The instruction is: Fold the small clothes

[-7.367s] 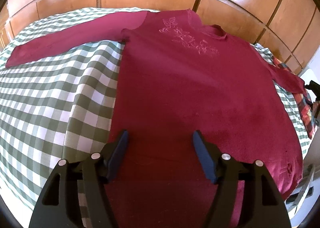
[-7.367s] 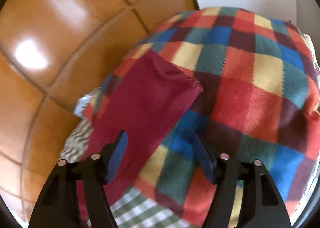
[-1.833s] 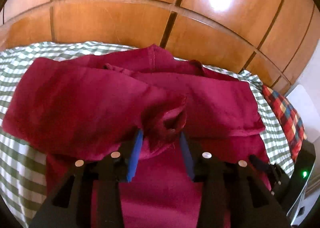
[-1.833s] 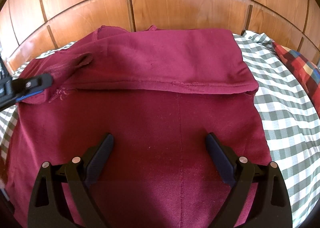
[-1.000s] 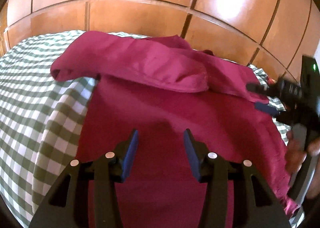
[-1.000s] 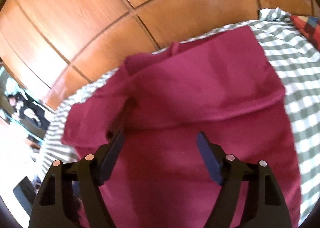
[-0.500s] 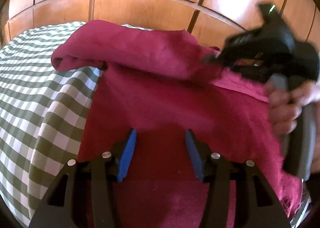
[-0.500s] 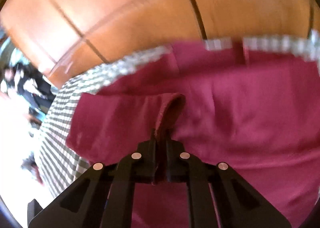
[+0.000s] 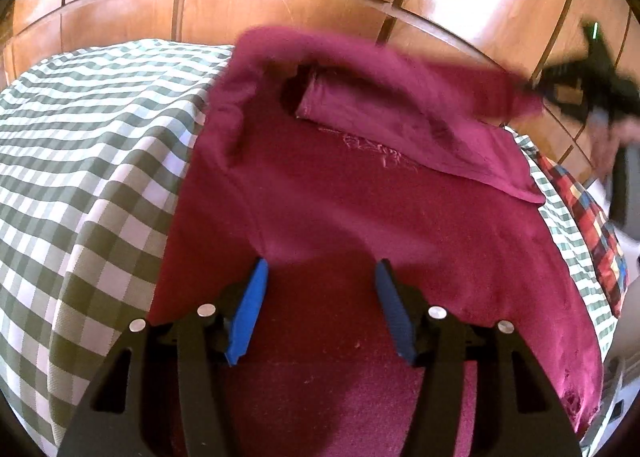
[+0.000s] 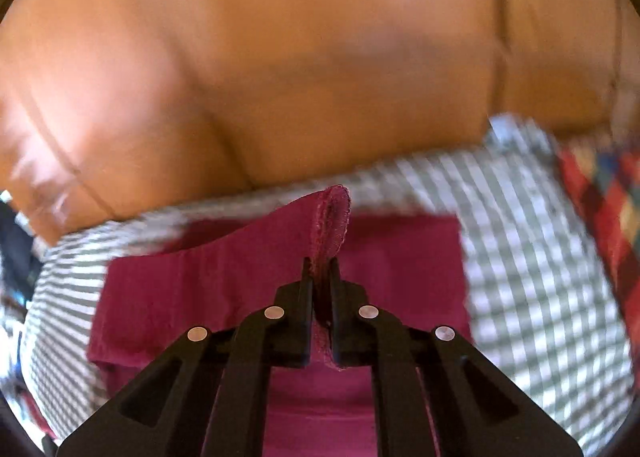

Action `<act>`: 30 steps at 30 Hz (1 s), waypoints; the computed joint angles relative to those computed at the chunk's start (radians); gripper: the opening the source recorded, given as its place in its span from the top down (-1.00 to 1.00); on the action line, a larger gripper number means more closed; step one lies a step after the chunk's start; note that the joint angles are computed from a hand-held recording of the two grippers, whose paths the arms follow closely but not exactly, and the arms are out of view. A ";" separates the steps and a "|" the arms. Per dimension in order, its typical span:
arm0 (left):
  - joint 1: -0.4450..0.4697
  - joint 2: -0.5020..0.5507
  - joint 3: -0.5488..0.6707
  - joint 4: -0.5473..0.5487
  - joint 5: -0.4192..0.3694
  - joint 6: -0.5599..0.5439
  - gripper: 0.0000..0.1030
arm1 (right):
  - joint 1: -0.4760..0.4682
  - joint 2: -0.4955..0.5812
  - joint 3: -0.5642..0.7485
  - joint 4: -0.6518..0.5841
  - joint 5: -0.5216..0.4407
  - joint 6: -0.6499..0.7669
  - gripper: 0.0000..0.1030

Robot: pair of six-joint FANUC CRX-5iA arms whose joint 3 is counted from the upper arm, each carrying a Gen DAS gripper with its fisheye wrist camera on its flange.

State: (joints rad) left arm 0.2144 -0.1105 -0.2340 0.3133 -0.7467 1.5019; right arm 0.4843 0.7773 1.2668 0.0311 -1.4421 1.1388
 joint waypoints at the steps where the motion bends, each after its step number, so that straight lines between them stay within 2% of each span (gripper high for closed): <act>1: 0.000 0.002 0.006 -0.002 -0.006 0.003 -0.08 | -0.014 -0.017 -0.065 -0.003 0.002 -0.022 0.88; 4: 0.012 0.010 0.033 -0.008 -0.046 0.022 0.05 | -0.029 -0.059 -0.186 -0.028 0.037 -0.057 0.88; 6: 0.031 0.012 0.045 0.025 -0.064 0.028 0.07 | -0.030 -0.084 -0.235 -0.036 0.071 -0.058 0.88; 10: 0.044 0.022 0.087 0.053 -0.008 0.015 0.07 | -0.028 -0.092 -0.246 -0.029 0.080 -0.038 0.88; 14: 0.015 0.094 0.203 0.013 0.030 0.024 0.03 | -0.039 -0.111 -0.252 -0.053 0.088 -0.007 0.88; 16: -0.012 0.167 0.317 -0.102 0.001 0.079 0.02 | -0.044 -0.088 -0.220 -0.039 0.041 0.020 0.88; 17: -0.022 0.218 0.379 -0.144 -0.038 0.105 0.02 | -0.043 -0.069 -0.202 -0.032 0.007 0.022 0.88; 20: -0.038 0.334 0.517 -0.230 -0.186 0.168 0.03 | -0.046 -0.078 -0.221 -0.036 0.007 0.014 0.85; 21: -0.038 0.358 0.529 -0.227 -0.214 0.154 0.02 | -0.044 -0.078 -0.215 -0.030 0.002 0.013 0.74; 22: -0.043 0.354 0.518 -0.240 -0.200 0.146 0.01 | -0.039 -0.079 -0.212 -0.013 0.001 0.014 0.37; 23: -0.053 0.341 0.506 -0.266 -0.181 0.138 0.01 | -0.025 -0.097 -0.242 0.035 0.028 0.014 0.06; 24: -0.058 0.335 0.506 -0.273 -0.182 0.140 0.03 | -0.011 -0.130 -0.299 0.082 0.078 0.008 -0.32; 26: -0.049 0.292 0.456 -0.243 -0.122 0.145 0.03 | 0.022 -0.216 -0.444 0.178 0.222 -0.019 -0.33; 27: -0.045 0.275 0.439 -0.235 -0.104 0.144 0.01 | 0.034 -0.237 -0.473 0.193 0.256 -0.015 -0.33; 30: -0.047 0.279 0.450 -0.239 -0.118 0.138 -0.01 | 0.054 -0.267 -0.493 0.132 0.315 0.046 -0.33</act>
State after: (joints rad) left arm 0.1671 0.1684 0.2158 0.0746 -0.8644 1.6394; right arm 0.5381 0.5101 0.7735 0.1633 -1.1270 1.1843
